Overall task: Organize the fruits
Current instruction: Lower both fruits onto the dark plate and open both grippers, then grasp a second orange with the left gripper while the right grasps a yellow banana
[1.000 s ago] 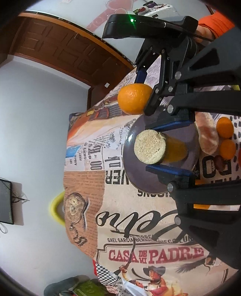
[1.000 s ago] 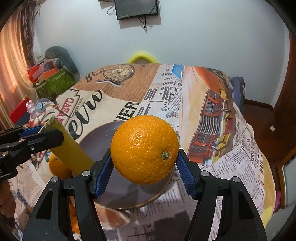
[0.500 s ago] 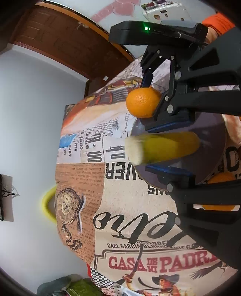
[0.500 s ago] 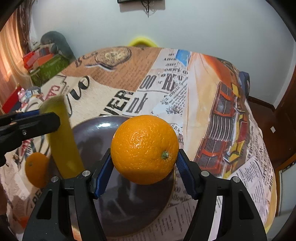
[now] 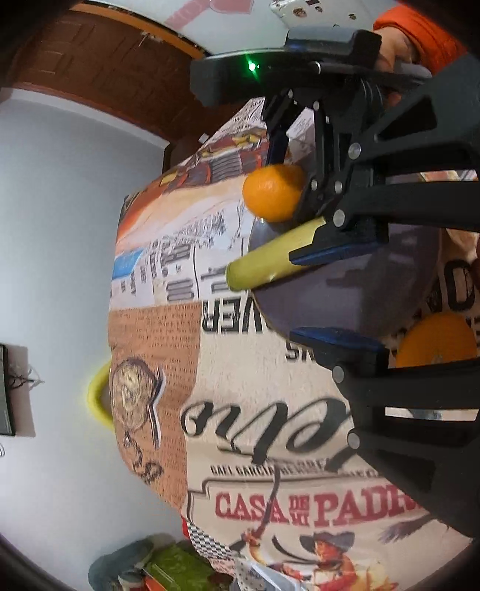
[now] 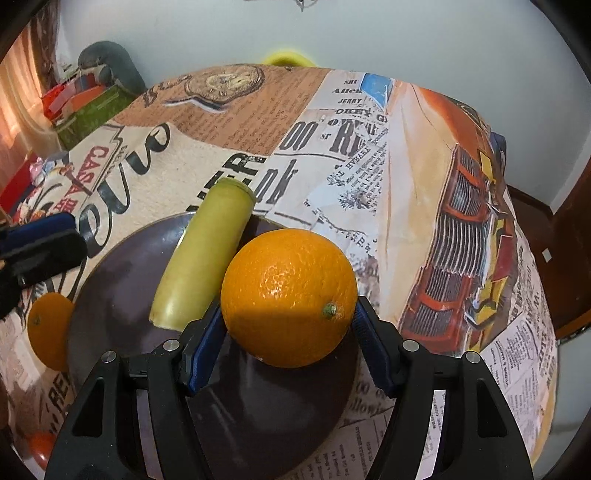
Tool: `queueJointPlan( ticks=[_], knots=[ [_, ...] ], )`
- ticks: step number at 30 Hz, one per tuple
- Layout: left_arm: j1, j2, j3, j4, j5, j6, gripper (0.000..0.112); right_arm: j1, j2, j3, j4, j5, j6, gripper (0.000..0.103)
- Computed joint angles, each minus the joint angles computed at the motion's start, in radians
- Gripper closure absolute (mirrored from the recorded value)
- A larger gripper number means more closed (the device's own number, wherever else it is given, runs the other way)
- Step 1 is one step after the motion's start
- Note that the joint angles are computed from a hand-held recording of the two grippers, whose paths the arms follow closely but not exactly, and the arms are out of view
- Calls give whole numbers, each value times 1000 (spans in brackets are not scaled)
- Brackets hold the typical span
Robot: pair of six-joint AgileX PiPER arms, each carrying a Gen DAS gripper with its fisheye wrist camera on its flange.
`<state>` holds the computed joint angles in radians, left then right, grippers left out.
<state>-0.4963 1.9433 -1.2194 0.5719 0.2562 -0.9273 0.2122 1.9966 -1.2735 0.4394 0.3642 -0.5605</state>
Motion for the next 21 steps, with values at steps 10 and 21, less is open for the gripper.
queueJointPlan(
  ticks=[10,21],
  knots=[
    [7,-141,172,237,35,-218,58,-37,-156,143,255,-41,-248,28],
    [-4,-194,332,204,15,-198,43,-53,-348,366,487,-105,-476,25]
  ],
)
